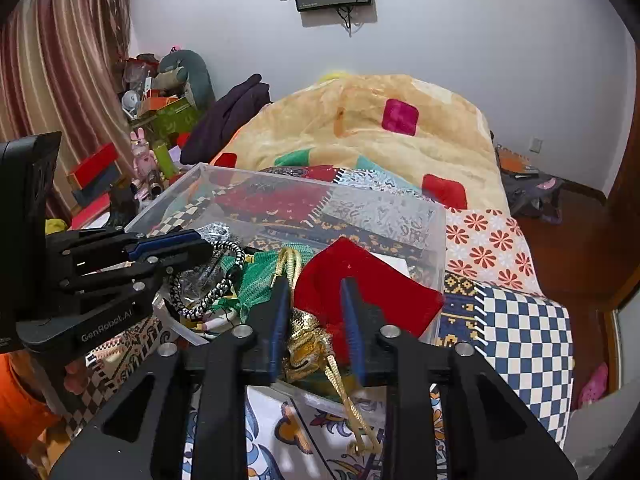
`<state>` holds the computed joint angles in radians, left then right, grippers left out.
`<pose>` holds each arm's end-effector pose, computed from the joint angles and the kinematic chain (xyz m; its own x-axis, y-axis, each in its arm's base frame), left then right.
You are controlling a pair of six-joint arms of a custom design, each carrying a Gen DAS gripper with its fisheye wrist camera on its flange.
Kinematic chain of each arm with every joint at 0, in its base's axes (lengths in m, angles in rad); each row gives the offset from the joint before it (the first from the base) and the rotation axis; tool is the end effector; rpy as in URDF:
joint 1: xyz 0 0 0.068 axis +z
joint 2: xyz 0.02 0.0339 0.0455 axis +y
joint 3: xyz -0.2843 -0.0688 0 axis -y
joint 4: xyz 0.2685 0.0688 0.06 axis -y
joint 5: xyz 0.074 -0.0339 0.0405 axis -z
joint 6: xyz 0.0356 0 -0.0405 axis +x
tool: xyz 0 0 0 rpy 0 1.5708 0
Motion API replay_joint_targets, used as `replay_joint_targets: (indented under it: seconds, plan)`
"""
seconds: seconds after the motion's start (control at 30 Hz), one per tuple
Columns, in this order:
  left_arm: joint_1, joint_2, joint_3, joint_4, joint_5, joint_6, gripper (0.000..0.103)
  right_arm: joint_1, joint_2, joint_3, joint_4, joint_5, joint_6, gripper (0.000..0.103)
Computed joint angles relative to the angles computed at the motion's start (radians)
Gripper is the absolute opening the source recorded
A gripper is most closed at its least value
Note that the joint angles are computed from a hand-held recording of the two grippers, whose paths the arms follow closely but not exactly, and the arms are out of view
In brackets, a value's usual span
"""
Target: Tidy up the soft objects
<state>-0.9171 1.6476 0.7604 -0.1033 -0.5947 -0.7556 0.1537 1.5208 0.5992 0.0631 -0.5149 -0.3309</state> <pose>0.2072 -0.2377 0.1401 -0.6930 -0.0294 -0.7204 -0.0061 0.9994 -0.0349 0.2785 0.0609 0.1404 -0.5607 -0.3730 -0.7392 -0.6698 0.7292 0.1402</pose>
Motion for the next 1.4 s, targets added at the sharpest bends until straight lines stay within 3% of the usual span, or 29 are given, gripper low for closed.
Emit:
replay_joint_targets:
  seconds: [0.1, 0.3, 0.77, 0.97, 1.13, 1.4]
  plan:
    - [-0.017, -0.029, -0.012, -0.011, -0.013, -0.016, 0.022, -0.004, -0.035, -0.014, 0.004, -0.005, 0.003, 0.043]
    - [-0.083, -0.132, -0.026, -0.076, -0.089, -0.062, 0.026, -0.021, -0.161, -0.039, -0.042, -0.042, -0.001, 0.043]
    - [-0.398, -0.269, 0.096, -0.434, -0.461, -0.290, 0.045, -0.154, -0.578, -0.114, -0.223, -0.207, 0.008, 0.044]
    - [-0.511, -0.246, 0.171, -0.642, -0.581, -0.485, 0.062, -0.238, -0.718, -0.141, -0.272, -0.299, 0.027, 0.061]
    - [-0.563, -0.215, 0.213, -0.775, -0.626, -0.617, 0.072, -0.254, -0.811, -0.182, -0.266, -0.305, 0.051, 0.083]
    - [-0.607, -0.164, 0.246, -0.900, -0.661, -0.767, 0.092, -0.243, -0.844, -0.227, -0.235, -0.282, 0.061, 0.089]
